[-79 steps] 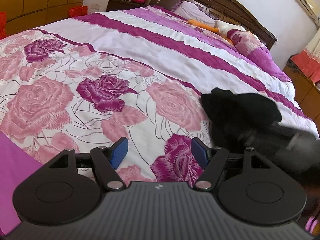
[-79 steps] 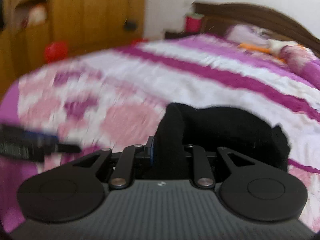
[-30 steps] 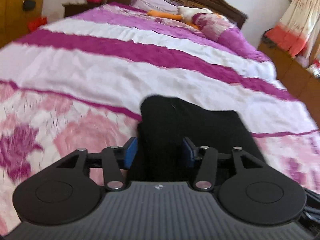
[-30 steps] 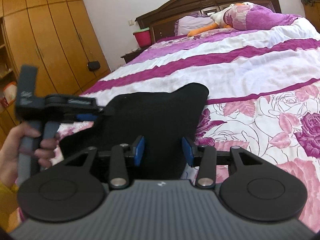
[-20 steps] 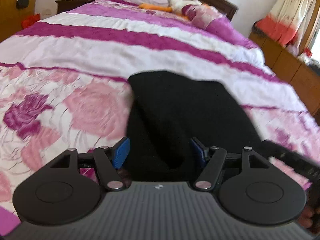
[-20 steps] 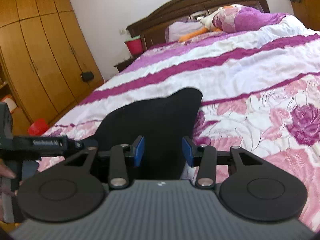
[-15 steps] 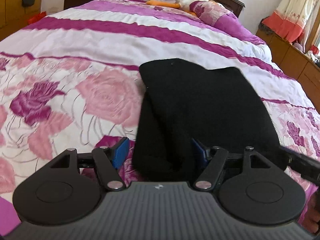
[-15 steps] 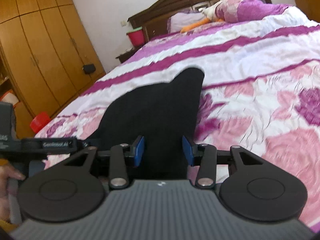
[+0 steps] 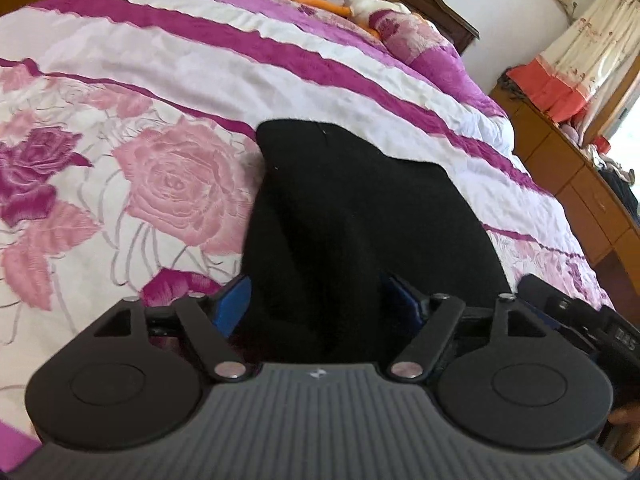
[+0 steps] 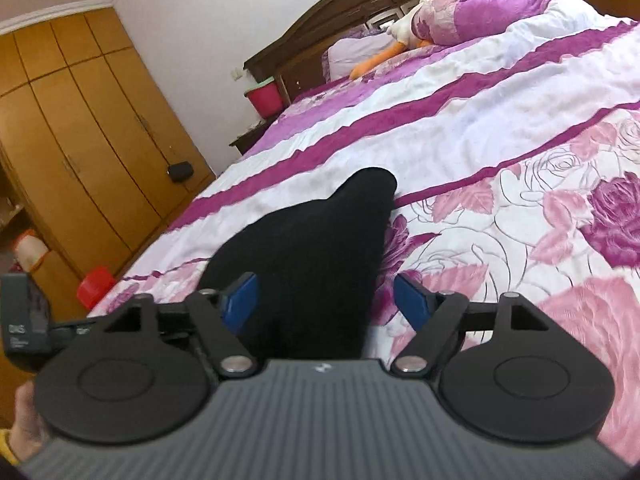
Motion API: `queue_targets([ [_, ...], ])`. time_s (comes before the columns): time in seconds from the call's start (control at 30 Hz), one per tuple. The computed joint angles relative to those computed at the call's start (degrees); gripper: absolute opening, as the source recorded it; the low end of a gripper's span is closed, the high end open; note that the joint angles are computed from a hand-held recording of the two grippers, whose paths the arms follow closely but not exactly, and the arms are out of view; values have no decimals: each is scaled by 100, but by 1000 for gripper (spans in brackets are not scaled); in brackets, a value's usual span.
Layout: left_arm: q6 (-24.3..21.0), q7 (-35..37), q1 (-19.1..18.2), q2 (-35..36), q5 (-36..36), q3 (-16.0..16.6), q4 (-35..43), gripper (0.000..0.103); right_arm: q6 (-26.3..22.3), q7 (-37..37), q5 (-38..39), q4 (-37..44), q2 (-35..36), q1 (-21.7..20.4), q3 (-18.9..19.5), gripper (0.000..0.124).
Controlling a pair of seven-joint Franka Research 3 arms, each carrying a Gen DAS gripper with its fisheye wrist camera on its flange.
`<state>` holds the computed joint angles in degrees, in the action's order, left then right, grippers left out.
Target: Fold small clothes
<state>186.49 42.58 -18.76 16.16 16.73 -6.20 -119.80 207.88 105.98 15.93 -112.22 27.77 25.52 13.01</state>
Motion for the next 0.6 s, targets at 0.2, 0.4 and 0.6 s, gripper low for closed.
queue_targets([
  [0.2,177,324,903,415,-12,-975,258,80,-661,1032,-1846,777,1031,-1762,1624,77],
  [0.4,565,244,1681,780,195,-1771,373,65,-637,1194,-2448,1395,1683,-1959,1989,72],
  [0.6,936,-397,2429,901,719,-2466,269,44,-659,1533,-3052,1392,2064,-2784,2942,41],
])
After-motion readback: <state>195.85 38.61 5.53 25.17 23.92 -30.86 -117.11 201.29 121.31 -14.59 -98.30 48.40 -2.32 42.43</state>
